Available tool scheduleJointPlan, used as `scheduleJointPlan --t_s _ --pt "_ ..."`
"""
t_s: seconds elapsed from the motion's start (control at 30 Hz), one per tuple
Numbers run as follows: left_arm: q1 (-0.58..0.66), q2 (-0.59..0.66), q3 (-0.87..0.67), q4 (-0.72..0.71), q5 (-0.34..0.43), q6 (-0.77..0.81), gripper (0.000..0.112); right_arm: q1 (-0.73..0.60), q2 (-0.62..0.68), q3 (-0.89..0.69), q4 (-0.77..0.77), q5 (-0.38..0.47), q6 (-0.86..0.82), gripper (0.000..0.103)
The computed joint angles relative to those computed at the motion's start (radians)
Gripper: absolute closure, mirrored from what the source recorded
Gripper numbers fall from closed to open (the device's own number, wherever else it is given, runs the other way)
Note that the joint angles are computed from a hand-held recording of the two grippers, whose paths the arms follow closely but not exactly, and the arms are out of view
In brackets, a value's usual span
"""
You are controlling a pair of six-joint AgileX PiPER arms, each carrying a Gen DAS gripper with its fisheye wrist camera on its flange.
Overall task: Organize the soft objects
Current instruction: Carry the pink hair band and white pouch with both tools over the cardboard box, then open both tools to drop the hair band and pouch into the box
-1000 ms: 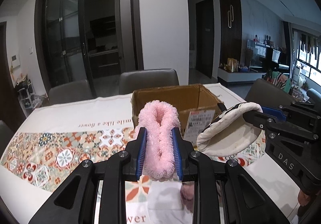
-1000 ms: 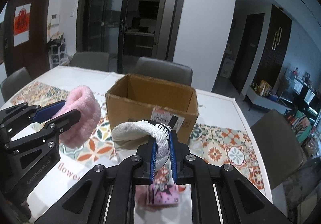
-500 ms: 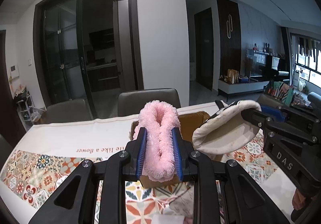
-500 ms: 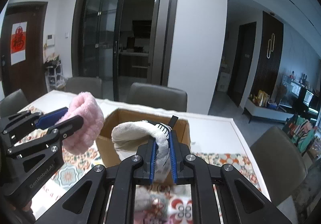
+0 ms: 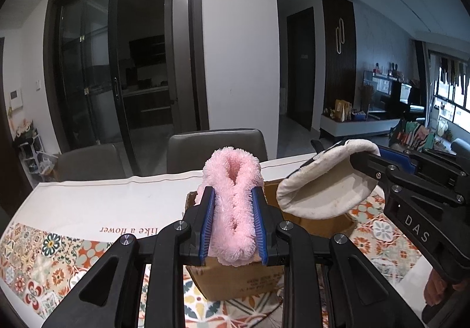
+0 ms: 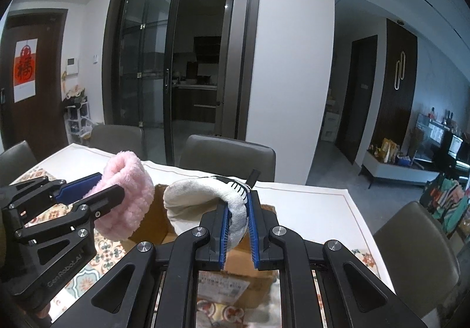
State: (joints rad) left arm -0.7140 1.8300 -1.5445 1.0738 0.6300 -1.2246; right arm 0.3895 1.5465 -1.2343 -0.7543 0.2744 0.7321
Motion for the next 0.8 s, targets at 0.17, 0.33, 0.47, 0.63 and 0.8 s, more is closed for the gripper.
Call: scheduleJointPlan --t_s 0.17,0.33,0.47,0.63,0.8 --pt "0.049 0.080 -0.086 -0.090 -0.038 0.106 0.086 -0.030 0.085 -0.066 0.121 -0.008 -0.121 0.089" --pt "0.091 0.156 -0.177 -0.243 -0.044 0.248 0.086 -0.081 0.195 -0.178 0.458 0.019 -0.440 0.089" --pt "0.107 0.204 -0.229 -0.343 -0.028 0.352 0.086 -0.110 0.271 -0.262 0.618 0.068 -0.601 0.089" --pt "0.121 0.247 -0.275 -0.440 0.003 0.448 0.086 -0.128 0.347 -0.346 0.733 0.141 -0.714 0.089" --pt "0.131 0.274 -0.304 -0.515 0.037 0.513 0.084 -0.139 0.400 -0.391 0.821 0.204 -0.799 0.089"
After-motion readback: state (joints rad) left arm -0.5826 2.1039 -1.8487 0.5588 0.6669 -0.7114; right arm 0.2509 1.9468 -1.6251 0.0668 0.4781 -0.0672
